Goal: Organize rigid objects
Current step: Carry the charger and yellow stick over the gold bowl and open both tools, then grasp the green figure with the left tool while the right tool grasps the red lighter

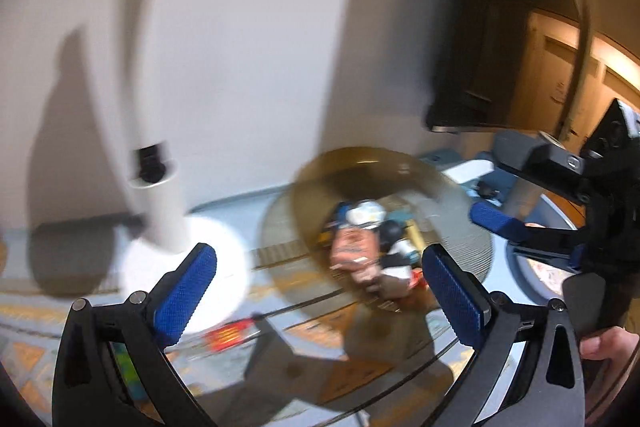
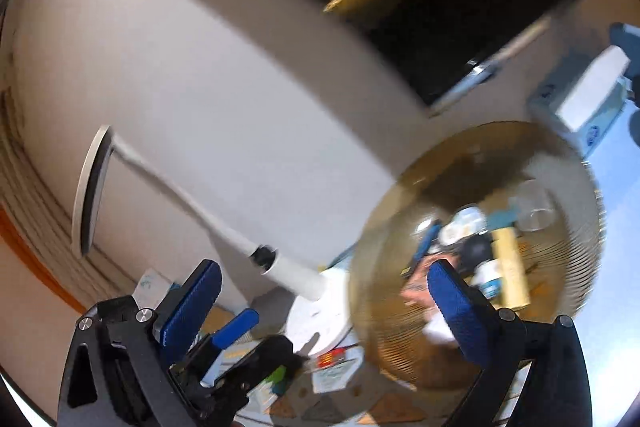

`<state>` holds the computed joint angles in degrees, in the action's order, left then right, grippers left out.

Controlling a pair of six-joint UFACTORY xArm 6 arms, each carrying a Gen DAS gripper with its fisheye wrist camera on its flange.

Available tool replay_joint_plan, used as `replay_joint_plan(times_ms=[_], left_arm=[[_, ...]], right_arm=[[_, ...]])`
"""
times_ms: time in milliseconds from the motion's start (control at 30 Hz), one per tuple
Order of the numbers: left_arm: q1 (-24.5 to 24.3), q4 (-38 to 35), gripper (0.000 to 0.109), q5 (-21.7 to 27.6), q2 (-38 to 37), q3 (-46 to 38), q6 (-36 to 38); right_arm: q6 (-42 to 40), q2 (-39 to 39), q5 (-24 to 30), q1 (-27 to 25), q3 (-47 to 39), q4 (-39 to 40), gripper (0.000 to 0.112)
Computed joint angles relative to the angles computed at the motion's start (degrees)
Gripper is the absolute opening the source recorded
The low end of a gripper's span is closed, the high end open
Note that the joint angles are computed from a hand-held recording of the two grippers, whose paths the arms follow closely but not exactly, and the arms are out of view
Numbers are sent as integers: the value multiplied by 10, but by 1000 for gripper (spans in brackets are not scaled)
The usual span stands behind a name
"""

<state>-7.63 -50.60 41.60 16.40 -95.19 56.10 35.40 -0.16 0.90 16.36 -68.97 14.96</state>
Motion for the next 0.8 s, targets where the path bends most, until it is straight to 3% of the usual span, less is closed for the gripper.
replay_joint_plan(times_ms=[67, 333, 500, 567, 667, 800], left_arm=[[24, 8, 102, -6, -6, 12, -4], [95, 101, 102, -47, 53, 6, -69], [109, 128, 102, -48, 87, -11, -81], [111, 132, 102, -44, 94, -20, -81], [100, 141, 102, -56, 105, -25, -74], [91, 179, 102, -99, 115, -17, -85]], right_arm=[[44, 27, 19, 14, -35, -60, 103], [67, 121, 79, 69, -121, -114, 103], [158, 191, 220, 82, -204, -292, 103], [153, 222, 285, 90, -246, -327, 103], [86, 269, 356, 98, -305, -326, 103], [1, 317, 394, 100, -368, -323, 103]])
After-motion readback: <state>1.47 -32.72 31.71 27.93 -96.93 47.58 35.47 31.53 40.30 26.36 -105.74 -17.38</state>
